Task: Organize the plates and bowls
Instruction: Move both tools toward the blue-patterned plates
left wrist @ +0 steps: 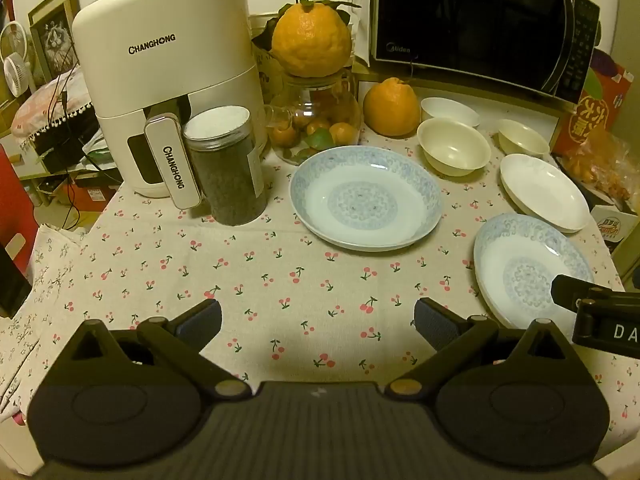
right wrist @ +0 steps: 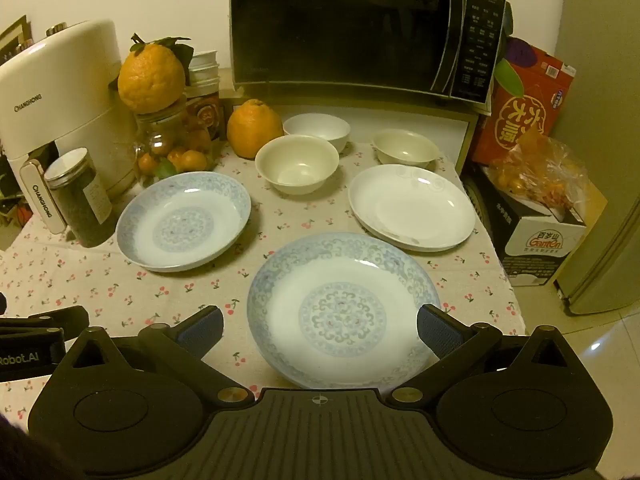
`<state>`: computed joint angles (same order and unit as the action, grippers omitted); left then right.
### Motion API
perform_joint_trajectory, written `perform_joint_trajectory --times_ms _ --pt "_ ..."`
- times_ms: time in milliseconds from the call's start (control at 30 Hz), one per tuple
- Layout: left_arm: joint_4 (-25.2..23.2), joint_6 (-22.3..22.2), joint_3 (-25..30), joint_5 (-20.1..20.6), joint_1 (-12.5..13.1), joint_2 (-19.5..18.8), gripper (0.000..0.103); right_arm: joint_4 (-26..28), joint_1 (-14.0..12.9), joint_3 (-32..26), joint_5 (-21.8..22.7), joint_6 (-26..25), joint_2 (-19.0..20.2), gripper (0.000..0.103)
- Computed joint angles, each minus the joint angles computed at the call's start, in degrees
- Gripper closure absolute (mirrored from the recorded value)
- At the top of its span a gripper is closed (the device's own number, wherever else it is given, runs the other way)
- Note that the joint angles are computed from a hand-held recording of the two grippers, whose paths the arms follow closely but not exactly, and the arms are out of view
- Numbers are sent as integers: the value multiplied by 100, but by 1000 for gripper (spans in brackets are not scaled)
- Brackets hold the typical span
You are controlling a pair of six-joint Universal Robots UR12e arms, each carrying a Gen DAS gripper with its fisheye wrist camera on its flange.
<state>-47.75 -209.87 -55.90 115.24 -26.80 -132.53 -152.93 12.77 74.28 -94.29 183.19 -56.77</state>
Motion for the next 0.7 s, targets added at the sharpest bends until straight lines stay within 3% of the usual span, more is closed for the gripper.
perform_joint_trajectory --times_ms 700 --pt "60 37 17 23 -17 -10 0 -6 7 -1 -24 -1 10 0"
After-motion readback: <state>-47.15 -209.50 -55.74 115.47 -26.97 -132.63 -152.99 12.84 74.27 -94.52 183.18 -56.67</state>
